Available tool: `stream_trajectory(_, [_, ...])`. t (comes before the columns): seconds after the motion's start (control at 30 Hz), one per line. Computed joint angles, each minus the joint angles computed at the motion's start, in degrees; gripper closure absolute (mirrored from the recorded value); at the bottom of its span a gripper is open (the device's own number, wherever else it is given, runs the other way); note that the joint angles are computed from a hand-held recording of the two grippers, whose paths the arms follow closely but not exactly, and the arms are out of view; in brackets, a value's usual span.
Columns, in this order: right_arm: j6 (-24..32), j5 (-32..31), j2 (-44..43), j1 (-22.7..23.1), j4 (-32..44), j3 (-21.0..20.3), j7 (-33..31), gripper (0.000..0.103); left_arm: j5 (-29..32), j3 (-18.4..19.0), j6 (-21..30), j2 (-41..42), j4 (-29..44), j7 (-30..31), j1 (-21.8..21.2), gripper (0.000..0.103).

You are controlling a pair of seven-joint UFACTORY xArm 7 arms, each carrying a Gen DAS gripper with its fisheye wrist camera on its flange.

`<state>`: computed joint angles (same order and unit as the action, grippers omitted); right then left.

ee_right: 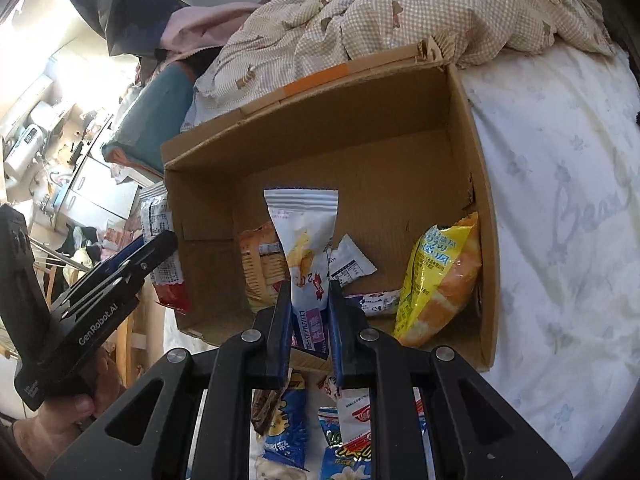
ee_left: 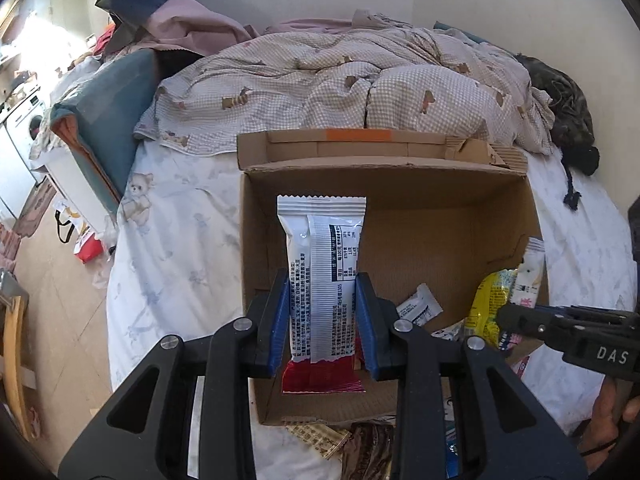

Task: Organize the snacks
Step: 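Carry both held snacks toward the box, then open the left tool to drop the white bar while the right tool drops the packet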

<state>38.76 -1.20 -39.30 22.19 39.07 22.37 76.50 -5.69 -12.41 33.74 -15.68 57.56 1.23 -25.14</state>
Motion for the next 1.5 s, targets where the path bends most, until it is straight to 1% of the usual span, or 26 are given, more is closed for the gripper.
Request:
stream_trajectory(0.17, [-1.80,1.01,0.18,0.10,-1.25,-1.23,-0.23,0.086,-0.68,0.15,1.64,1.61,1.10,0.04,-0.14,0.076])
stream_trajectory(0.27, [-2.86,2.13,0.59,0.44,-1.88,-1.82,-0.08,0.086,-2.86,0.83,3.20,2.60,2.27,0.74,-0.39,0.076])
stream_trajectory(0.37, [-3.49,2.63,0.78,0.67,-2.16,-1.92,-0.05,0.086,-4.67,1.13,3.48,2.76,2.22,2.08,-0.63,0.075])
stream_trajectory(0.87, [-2.43,3.81,2.02,1.03,-1.51,-2.79,-0.57,0.085,-4.06,0.38,4.85,2.96,1.67,1.84,-0.35,0.075])
stream_trajectory(0.9, [-2.51,4.01,1.97,1.10,-1.61,-2.91,-0.56,0.083,-4.53,0.53,4.87,2.91,1.60,2.10,-0.46,0.073])
stream_trajectory(0.93, [-2.28,4.04,1.90,1.02,-1.54,-2.80,-0.35,0.083,-4.86,0.63,4.69,2.81,1.46,2.18,-0.50,0.068])
stream_trajectory(0.97, [-1.69,3.97,1.80,0.87,-1.45,-2.73,-0.15,0.083,-4.74,0.54,4.18,2.55,1.10,1.79,-0.39,0.060])
stream_trajectory(1.0, [-1.27,3.95,1.70,0.78,-1.43,-2.73,-0.03,0.083,-4.33,0.40,3.91,2.42,0.98,1.35,-0.25,0.055])
stream_trajectory(1.07, [-0.89,4.11,1.61,0.72,-1.42,-2.82,0.22,0.083,-4.15,0.41,3.64,2.20,0.79,0.98,-0.20,0.037])
stream_trajectory(1.13, [-0.99,4.40,1.65,0.74,-1.52,-2.91,0.50,0.083,-5.41,0.90,3.81,2.23,0.95,1.64,-0.51,0.029])
stream_trajectory(1.23, [-0.93,4.23,1.20,0.32,-1.81,-2.61,1.35,0.083,-7.87,1.61,4.04,2.33,1.29,2.90,-0.82,0.025])
stream_trajectory(1.3, [-1.40,3.85,0.35,0.04,-2.41,-2.37,1.92,0.082,-9.45,1.97,3.27,1.98,0.95,3.91,-1.00,0.024])
stream_trajectory(1.5, [-3.04,3.88,-0.47,0.07,-3.09,-2.47,2.35,0.082,-9.85,1.77,1.16,1.18,0.38,4.66,-1.01,0.024])
